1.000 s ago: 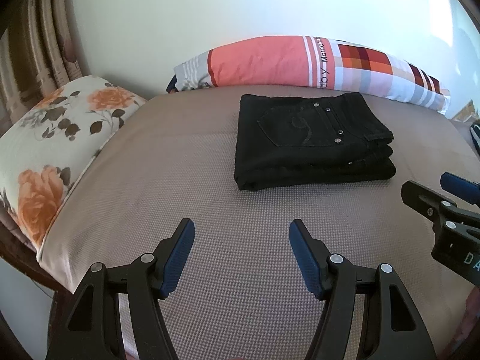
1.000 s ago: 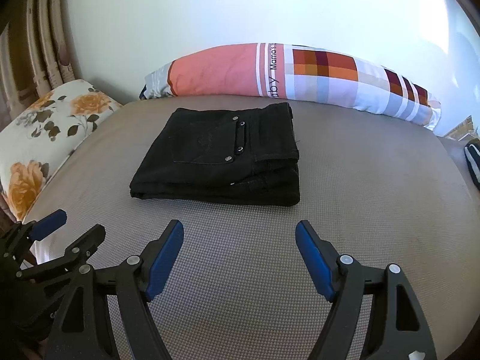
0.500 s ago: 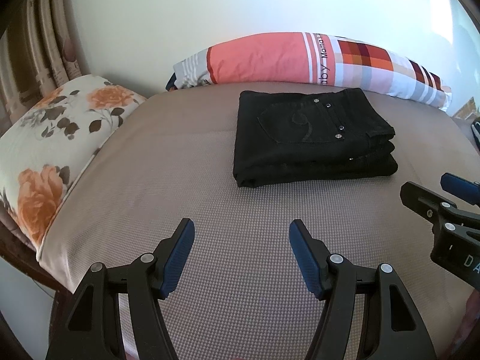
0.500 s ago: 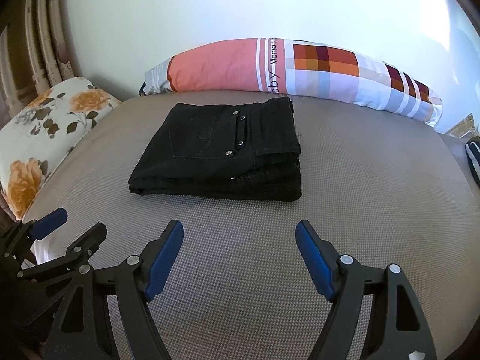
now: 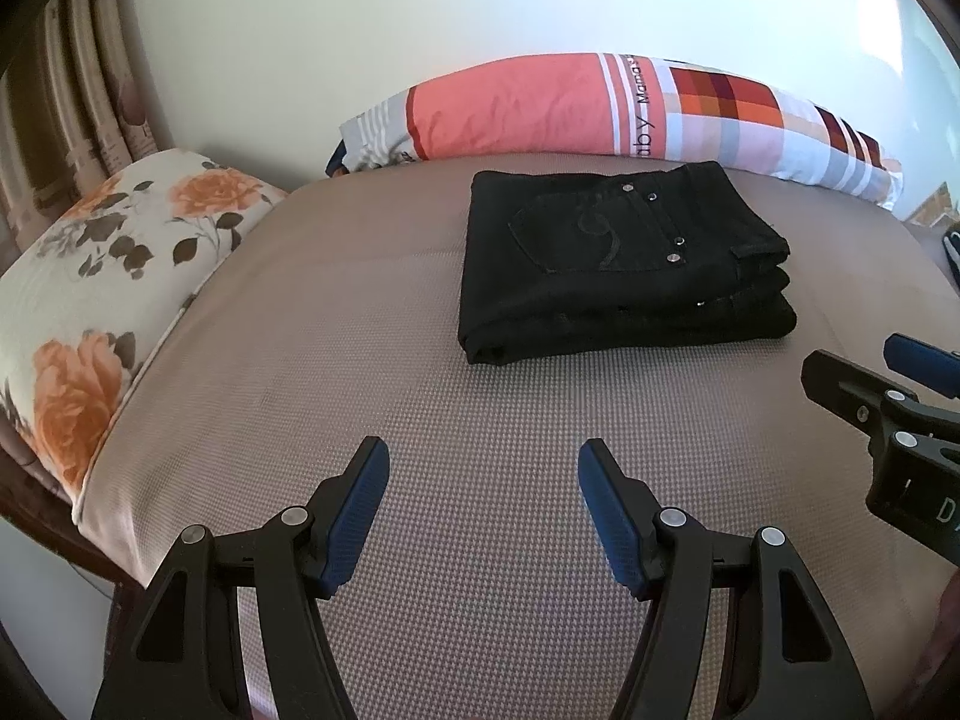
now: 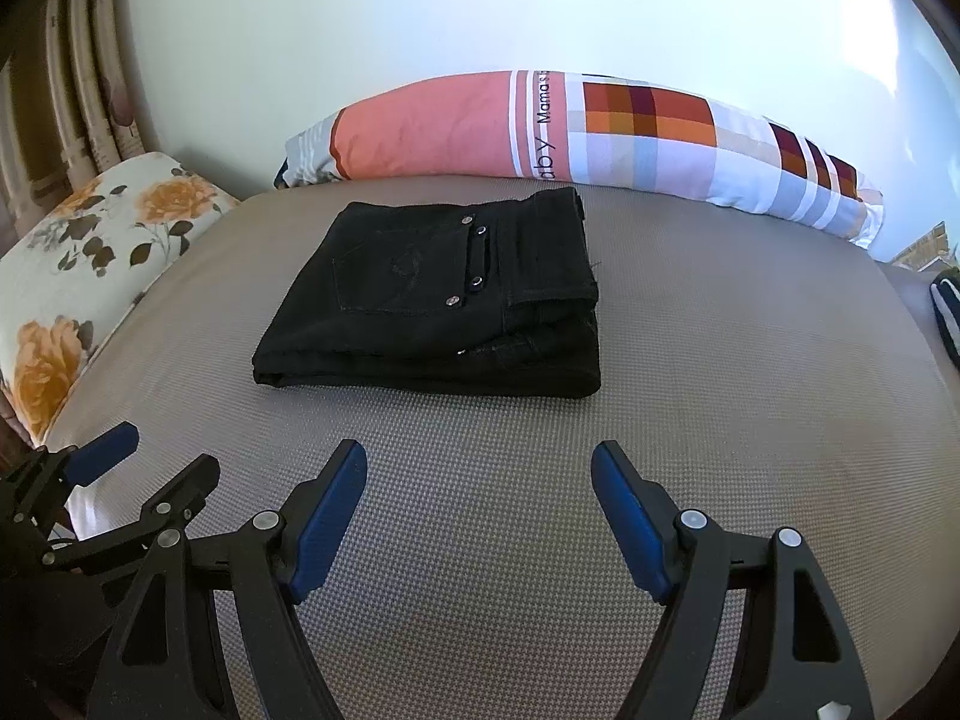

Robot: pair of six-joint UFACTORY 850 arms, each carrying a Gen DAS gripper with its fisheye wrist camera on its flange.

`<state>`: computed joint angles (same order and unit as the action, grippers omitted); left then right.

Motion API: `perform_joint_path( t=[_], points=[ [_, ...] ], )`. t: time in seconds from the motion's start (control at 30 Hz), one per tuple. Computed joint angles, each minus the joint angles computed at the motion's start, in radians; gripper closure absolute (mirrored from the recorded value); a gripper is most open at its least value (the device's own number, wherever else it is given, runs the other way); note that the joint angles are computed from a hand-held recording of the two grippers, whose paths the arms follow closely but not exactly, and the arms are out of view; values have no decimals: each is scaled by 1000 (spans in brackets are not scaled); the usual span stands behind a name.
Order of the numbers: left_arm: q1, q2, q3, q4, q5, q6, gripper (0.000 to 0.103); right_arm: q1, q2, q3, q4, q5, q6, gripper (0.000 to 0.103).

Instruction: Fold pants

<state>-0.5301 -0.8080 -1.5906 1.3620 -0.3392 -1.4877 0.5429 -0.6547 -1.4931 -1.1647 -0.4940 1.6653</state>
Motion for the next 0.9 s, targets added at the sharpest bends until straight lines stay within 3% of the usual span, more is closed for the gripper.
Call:
perform_joint_path(
  t=[0.9],
  points=[
    [2, -27, -30, -131, 9, 138, 37, 0, -9, -6, 32, -2, -20, 27]
  ],
)
